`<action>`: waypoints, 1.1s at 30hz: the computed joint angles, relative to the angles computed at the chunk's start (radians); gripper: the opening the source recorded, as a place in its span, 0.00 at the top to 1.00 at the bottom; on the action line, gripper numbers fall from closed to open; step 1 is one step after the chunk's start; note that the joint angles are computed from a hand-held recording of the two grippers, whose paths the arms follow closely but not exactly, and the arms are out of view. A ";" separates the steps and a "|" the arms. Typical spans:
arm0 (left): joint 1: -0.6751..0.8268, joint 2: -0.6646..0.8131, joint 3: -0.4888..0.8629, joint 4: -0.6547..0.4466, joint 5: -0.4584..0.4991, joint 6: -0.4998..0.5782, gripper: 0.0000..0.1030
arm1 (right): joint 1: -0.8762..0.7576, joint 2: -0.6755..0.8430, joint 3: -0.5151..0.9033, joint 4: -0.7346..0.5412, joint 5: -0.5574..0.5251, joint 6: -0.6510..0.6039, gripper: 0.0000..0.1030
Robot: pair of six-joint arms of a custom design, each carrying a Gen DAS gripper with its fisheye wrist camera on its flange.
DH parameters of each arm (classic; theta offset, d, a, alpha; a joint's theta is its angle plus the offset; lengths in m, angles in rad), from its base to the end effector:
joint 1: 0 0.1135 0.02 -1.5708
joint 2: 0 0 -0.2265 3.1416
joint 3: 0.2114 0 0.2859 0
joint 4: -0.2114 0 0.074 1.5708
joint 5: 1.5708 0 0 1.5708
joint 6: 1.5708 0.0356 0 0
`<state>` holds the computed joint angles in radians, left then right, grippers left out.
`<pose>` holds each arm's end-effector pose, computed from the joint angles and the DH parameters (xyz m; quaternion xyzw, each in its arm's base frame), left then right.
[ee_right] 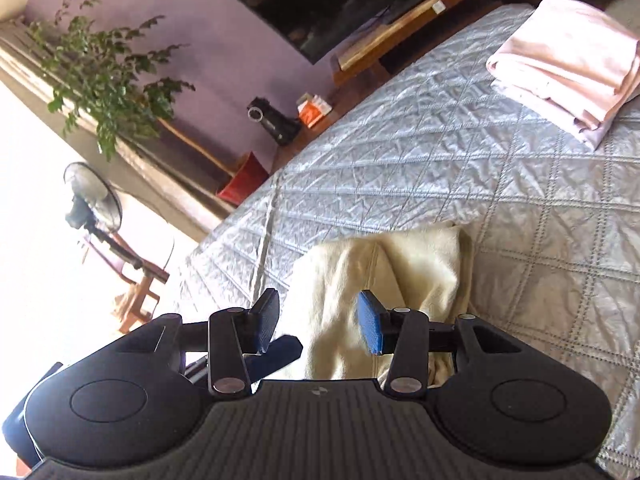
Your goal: Fold clothes
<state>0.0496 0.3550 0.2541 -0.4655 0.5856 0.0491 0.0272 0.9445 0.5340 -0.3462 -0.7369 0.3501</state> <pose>0.1800 -0.0108 0.1681 0.1387 0.8393 -0.2300 0.4728 0.2397 0.0305 0.1716 -0.0030 0.8684 0.3941 0.3008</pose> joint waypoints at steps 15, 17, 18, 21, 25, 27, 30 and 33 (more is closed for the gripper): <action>0.213 0.410 0.124 0.213 0.032 -0.097 0.56 | -0.205 -0.016 -0.011 -0.300 0.035 -0.183 0.35; 0.200 0.517 0.176 0.187 -0.055 -0.092 0.57 | -0.210 -0.026 -0.031 -0.327 0.013 -0.209 0.33; 0.191 0.568 0.200 0.170 -0.099 -0.090 0.54 | -0.215 -0.031 -0.041 -0.327 -0.006 -0.211 0.32; 0.166 0.648 0.230 0.178 -0.175 -0.084 0.48 | -0.197 0.005 -0.023 -0.305 -0.029 -0.197 0.30; 0.132 0.618 0.205 0.191 -0.244 -0.057 0.43 | -0.190 0.083 0.004 -0.261 -0.081 -0.188 0.26; 0.130 0.608 0.199 0.191 -0.252 -0.062 0.42 | -0.192 0.155 0.017 -0.203 -0.144 -0.179 0.15; 0.130 0.602 0.198 0.187 -0.254 -0.061 0.41 | -0.168 0.264 0.083 -0.184 -0.174 -0.195 0.11; 0.128 0.607 0.205 0.182 -0.258 -0.054 0.41 | -0.093 0.349 0.183 -0.235 -0.130 -0.298 0.11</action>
<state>0.1772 0.9624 0.4594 -0.2834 0.3277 -0.0050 -0.0660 1.2935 0.7168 -0.5808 -0.8667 0.0516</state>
